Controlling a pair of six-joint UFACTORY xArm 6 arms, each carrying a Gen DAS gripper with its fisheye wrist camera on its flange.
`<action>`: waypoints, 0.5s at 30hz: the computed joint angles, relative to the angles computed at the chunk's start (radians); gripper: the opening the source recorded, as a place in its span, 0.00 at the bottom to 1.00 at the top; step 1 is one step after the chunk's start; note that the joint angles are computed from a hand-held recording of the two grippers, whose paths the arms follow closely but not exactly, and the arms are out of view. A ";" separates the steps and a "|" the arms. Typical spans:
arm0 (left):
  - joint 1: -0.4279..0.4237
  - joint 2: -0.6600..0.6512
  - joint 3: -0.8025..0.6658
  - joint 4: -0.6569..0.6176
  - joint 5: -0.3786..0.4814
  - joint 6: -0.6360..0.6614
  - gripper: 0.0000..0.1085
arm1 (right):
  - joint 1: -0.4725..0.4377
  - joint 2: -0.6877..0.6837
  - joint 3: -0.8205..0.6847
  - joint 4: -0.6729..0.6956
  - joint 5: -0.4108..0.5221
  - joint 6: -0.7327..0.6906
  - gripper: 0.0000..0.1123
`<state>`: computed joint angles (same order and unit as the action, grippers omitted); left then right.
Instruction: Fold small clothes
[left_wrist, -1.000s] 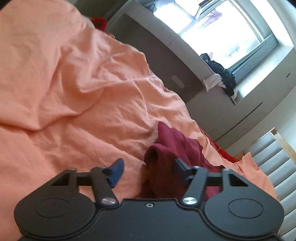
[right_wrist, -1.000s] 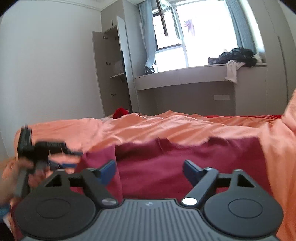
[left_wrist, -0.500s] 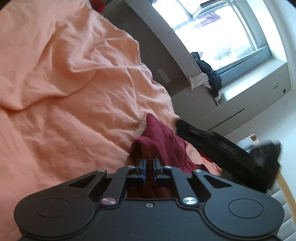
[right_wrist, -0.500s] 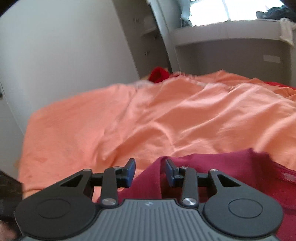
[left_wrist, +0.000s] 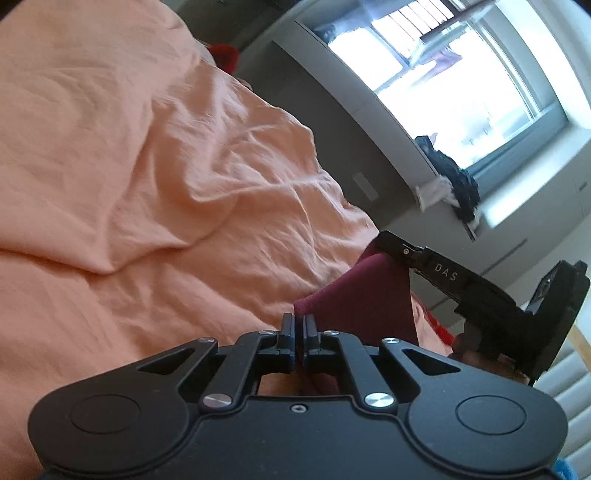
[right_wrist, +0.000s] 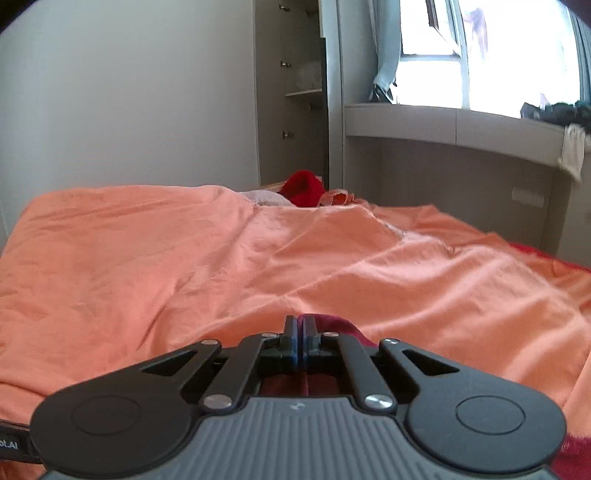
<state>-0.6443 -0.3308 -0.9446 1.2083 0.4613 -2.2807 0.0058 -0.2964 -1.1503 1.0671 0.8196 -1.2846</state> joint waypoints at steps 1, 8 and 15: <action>0.000 -0.001 0.001 -0.004 0.005 0.003 0.02 | 0.020 0.002 0.004 -0.020 -0.025 0.004 0.02; -0.031 0.007 -0.024 -0.092 0.119 0.131 0.20 | 0.005 0.006 0.003 -0.098 -0.024 0.071 0.49; -0.104 0.033 -0.092 -0.096 0.284 0.307 0.52 | -0.248 -0.097 0.001 -0.134 0.202 0.023 0.70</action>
<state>-0.7485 -0.2977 -1.0363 1.1121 0.7449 -1.9742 -0.2423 -0.3937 -1.1495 0.9330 1.0214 -1.2619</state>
